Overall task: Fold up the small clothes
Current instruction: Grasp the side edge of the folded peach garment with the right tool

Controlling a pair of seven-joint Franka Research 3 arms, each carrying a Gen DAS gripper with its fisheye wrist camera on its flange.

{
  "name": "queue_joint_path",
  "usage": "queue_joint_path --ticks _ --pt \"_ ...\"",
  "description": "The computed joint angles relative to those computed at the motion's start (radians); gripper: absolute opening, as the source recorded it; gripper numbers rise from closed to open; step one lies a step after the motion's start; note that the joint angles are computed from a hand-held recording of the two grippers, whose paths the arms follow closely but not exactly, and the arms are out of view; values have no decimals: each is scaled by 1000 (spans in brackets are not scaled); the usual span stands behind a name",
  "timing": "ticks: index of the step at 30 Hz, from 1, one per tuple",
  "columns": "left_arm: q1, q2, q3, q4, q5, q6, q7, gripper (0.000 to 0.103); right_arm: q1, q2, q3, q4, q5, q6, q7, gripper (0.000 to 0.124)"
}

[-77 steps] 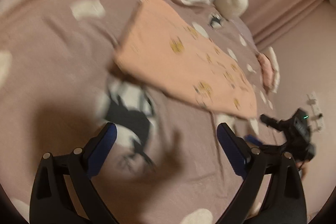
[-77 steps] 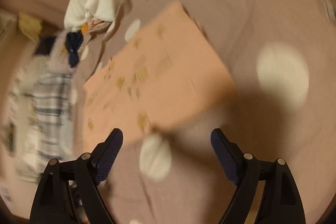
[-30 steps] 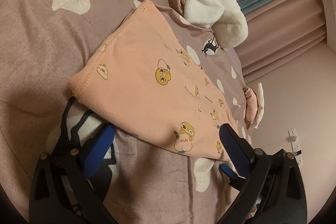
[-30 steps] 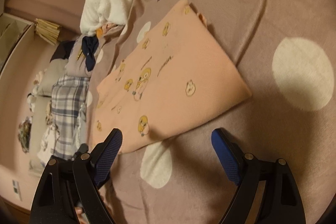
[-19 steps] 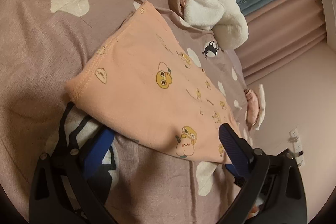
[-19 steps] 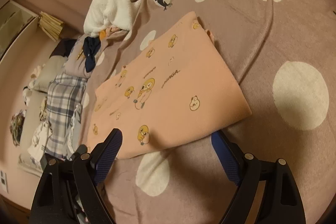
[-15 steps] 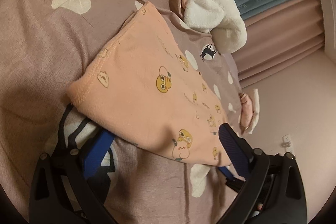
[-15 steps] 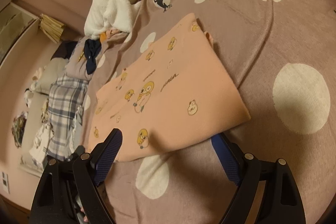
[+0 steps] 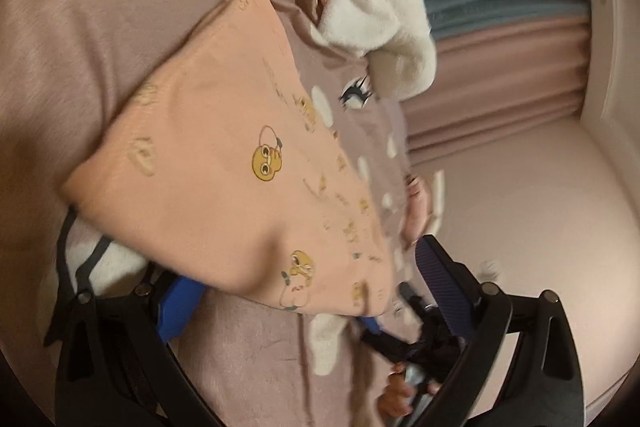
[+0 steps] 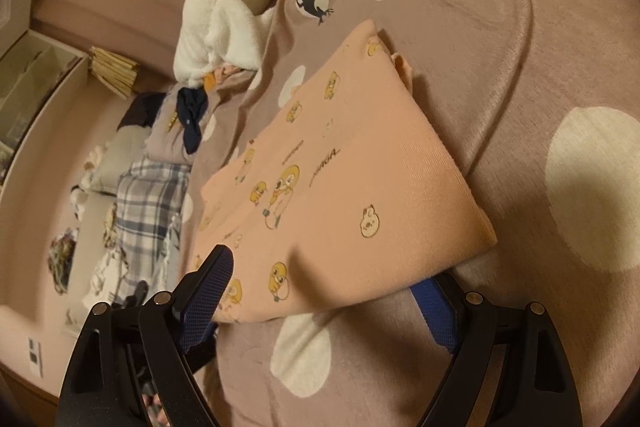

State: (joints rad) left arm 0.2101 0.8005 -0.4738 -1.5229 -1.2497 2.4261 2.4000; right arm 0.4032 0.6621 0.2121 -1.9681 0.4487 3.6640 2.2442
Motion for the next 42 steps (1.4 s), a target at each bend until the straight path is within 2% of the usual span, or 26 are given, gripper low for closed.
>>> queue_joint_path --ticks 2,3,6,11,16,18,20,22,24,26,28,29,31,33,36,42 --pt "-64 -9 49 16 109 49 -61 97 -2 8 -2 10 -1 -4 2 87" --pt "-81 -13 55 14 144 82 -67 97 -1 11 -4 14 1 -3 1 87" --pt "-64 6 11 23 136 157 -52 97 13 12 -19 30 15 -17 -15 87" --pt "-66 59 -5 92 225 172 -139 91 2 30 -22 79 5 -49 -38 87" --pt "-55 87 -34 116 293 209 -187 82 -61 64 28 134 -81 -69 -22 86" --pt "-70 111 -25 152 335 211 -257 81 -42 74 3 170 -69 -113 -40 86" --pt "-72 138 -33 193 367 199 -312 81 6 89 -51 218 -6 -180 -54 82" --pt "-72 163 -40 230 407 175 -337 81 -9 116 -40 257 -4 -204 -61 81" --pt "-44 169 -80 206 395 222 -285 71 -13 139 -31 254 -14 -140 -77 76" --pt "-51 172 -70 200 400 266 -346 41 25 143 -61 231 25 -80 -94 62" --pt "-51 197 -65 225 423 265 -406 29 62 135 -101 233 82 -110 -126 41" --pt "-35 211 -86 230 417 269 -406 24 65 134 -106 232 95 -119 -135 38" --pt "-17 224 -115 226 416 288 -395 20 32 143 -70 226 75 -85 -131 32" --pt "-21 215 -121 206 436 333 -380 18 78 143 -117 241 124 -110 -165 29" --pt "-29 202 -128 176 484 404 -374 16 181 152 -225 271 223 -150 -238 25" --pt "-18 231 -163 185 568 444 -404 14 177 155 -219 285 259 -158 -287 23"
